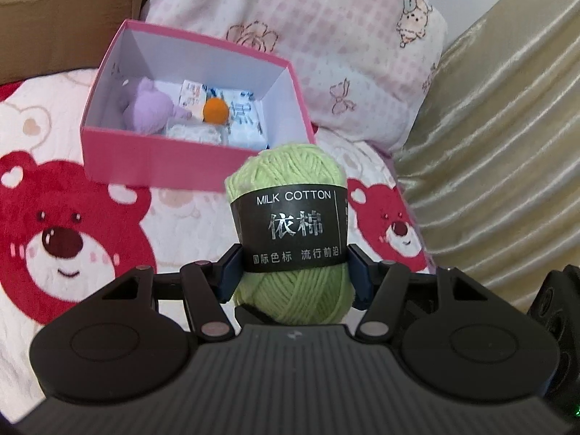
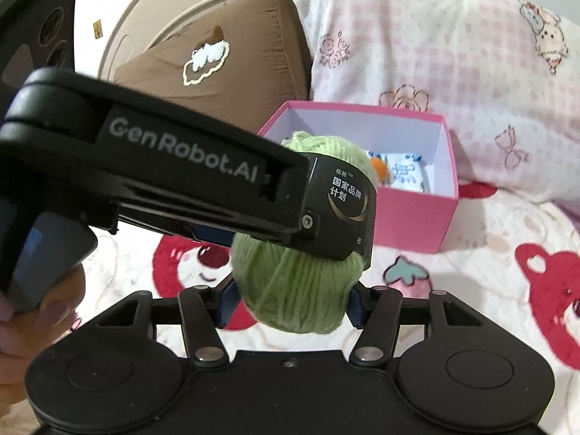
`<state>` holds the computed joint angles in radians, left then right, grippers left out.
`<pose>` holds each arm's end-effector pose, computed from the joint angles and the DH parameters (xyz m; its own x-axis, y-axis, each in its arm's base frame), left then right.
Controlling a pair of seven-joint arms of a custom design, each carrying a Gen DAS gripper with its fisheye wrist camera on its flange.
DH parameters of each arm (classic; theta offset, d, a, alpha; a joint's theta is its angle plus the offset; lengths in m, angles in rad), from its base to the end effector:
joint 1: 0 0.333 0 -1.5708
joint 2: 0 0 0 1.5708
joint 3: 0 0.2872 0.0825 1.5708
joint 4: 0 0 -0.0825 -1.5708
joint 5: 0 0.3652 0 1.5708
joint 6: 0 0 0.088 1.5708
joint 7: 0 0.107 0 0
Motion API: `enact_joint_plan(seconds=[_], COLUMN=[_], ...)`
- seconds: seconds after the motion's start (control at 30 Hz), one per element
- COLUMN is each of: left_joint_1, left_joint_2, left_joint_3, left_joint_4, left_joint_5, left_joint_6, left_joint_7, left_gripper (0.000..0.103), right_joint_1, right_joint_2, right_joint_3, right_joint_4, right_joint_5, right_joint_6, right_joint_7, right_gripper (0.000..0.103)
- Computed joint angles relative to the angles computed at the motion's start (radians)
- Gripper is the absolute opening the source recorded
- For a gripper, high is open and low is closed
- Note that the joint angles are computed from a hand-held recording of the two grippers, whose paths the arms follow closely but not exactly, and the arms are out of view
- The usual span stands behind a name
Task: Organize objects
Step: 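Lift and carry the yarn ball with both tools over the pink box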
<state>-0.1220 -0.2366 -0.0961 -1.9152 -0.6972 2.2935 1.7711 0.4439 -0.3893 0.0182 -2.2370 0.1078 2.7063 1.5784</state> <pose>0.5028 -0.1316 0.6418 -0.2701 -0.8087 0.5225 -0.8338 -0.0749 -0.5469 0.4304 0.2116 0.6060 0.4112 -0.9058 -0.1023 -0.6283 -0.2003 -0.7517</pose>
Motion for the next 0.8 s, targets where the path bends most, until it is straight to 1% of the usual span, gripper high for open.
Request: enact_joint_plan(seconds=[0.13, 0.2, 0.3, 0.37, 0.47, 0.57, 0.67, 0.8], left_joint_1=[0.005, 0.010, 0.021, 0.029, 0.041, 0.050, 0.057, 0.046], left_joint_2=[0.046, 0.076, 0.134, 0.192, 0.275, 0.373, 0.485, 0.655], left_joint_3=[0.002, 0.001, -0.006, -0.015, -0.031, -0.050, -0.071, -0.099], left_joint_4=[0.083, 0.134, 0.226, 0.319, 0.446, 0.595, 0.761, 1.008], left_joint_5=[0.010, 0.012, 0.035, 0.056, 0.072, 0.101, 0.134, 0.207], left_joint_6=[-0.025, -0.040, -0.077, -0.118, -0.157, -0.205, -0.259, -0.321], left_joint_7=[-0.002, -0.003, -0.032, -0.064, -0.091, -0.133, -0.186, -0.253], left_gripper=[0.059, 0.059, 0.059, 0.059, 0.059, 0.059, 0.059, 0.059], right_joint_1=[0.000, 0.000, -0.018, -0.034, -0.062, -0.084, -0.110, -0.144], right_joint_2=[0.038, 0.072, 0.109, 0.124, 0.158, 0.211, 0.274, 0.322], right_joint_3=[-0.015, -0.031, -0.026, -0.020, -0.006, -0.005, -0.004, 0.007], right_joint_4=[0.071, 0.121, 0.186, 0.216, 0.275, 0.364, 0.463, 0.530], right_joint_5=[0.027, 0.052, 0.062, 0.063, 0.044, 0.048, 0.071, 0.090], right_joint_6=[-0.024, -0.039, -0.064, -0.080, -0.101, -0.146, -0.196, -0.223], right_joint_7=[-0.007, -0.039, -0.073, -0.087, -0.089, -0.112, -0.133, -0.149], right_gripper=[0.062, 0.062, 0.062, 0.062, 0.062, 0.062, 0.062, 0.062])
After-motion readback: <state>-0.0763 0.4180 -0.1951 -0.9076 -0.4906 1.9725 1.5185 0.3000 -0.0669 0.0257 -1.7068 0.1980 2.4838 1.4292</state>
